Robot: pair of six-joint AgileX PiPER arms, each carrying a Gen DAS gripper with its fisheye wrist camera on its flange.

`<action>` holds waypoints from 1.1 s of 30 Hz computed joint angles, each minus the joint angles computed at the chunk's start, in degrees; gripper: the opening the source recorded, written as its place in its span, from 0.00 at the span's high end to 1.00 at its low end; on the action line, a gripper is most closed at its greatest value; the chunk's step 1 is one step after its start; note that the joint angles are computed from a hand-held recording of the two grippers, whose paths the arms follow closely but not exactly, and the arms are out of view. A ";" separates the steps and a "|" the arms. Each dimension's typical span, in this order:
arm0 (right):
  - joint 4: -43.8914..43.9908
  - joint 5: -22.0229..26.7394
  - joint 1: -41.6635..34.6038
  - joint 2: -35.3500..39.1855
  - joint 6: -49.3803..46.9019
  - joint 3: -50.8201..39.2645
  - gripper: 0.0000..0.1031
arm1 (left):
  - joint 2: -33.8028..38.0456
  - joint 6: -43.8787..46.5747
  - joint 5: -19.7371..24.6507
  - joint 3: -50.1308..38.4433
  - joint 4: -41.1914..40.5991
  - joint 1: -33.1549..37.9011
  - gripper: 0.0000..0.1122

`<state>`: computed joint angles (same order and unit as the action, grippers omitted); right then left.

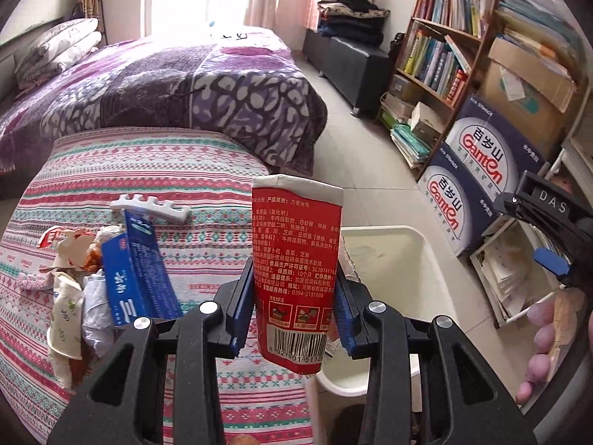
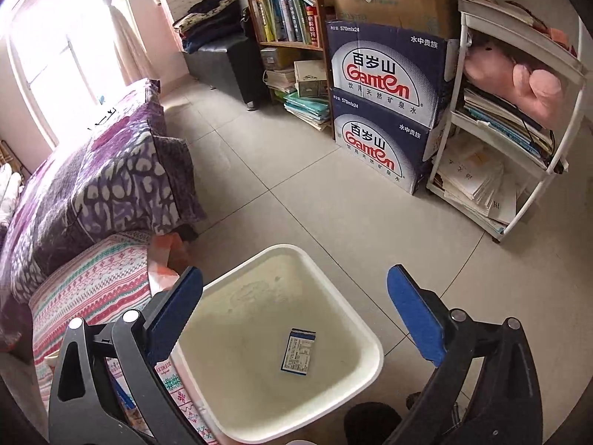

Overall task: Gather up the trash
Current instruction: 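Carry both items over the white bin and open both tools to drop them, then grasp the paper cup with the left tool while the right tool grasps the blue box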

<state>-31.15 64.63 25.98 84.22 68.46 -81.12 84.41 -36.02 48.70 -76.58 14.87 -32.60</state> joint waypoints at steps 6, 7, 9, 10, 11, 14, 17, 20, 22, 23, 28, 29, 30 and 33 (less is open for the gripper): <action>2.91 -2.65 -4.87 -3.53 0.28 2.14 0.07 | 5.83 1.68 1.46 -6.78 -1.94 -4.46 0.65; 3.20 -3.01 -5.57 -4.01 0.35 2.48 0.07 | 6.55 2.24 1.47 -7.73 -2.89 -4.87 0.65; 3.59 -3.50 -6.54 -4.75 0.60 3.04 0.07 | 7.76 5.98 0.83 -9.39 -7.09 -4.74 0.55; 3.74 -3.68 -6.93 -4.95 0.57 3.19 0.07 | 8.48 7.49 1.08 -10.48 -8.32 -4.97 0.43; 3.76 -3.81 -7.11 -5.05 0.59 3.27 0.07 | 8.78 7.76 1.04 -11.09 -8.13 -5.50 0.32; 3.08 -3.99 -6.63 -5.28 1.20 3.50 0.07 | 8.30 7.35 0.60 -11.01 -5.43 -6.96 0.30; 0.88 -3.56 -4.55 -5.12 2.94 3.36 0.07 | 7.25 5.43 1.43 -10.08 -1.51 -7.45 0.30; -1.89 -2.63 -1.61 -4.06 4.71 2.50 0.07 | 5.18 3.50 1.54 -7.53 2.46 -6.51 0.30; -3.80 -1.62 0.70 -3.01 5.62 1.75 0.07 | 3.63 1.98 1.37 -5.57 5.37 -5.81 0.29; -4.95 -0.89 1.97 -2.21 6.12 1.21 0.07 | 2.84 1.30 1.30 -4.55 6.76 -5.32 0.28; -8.25 2.03 7.73 2.30 6.24 -2.27 0.07 | -1.00 -0.40 0.27 1.14 10.21 -1.22 0.28; -8.50 2.46 8.57 3.20 5.83 -2.97 0.07 | -1.86 -0.35 -0.28 2.54 10.18 0.06 0.28; -8.55 2.85 9.33 4.29 5.31 -3.84 0.07 | -2.58 -0.46 -0.70 3.81 10.36 1.22 0.28; -8.17 3.70 11.27 6.72 4.79 -5.75 0.07 | -3.26 1.82 0.49 5.42 9.96 4.78 0.28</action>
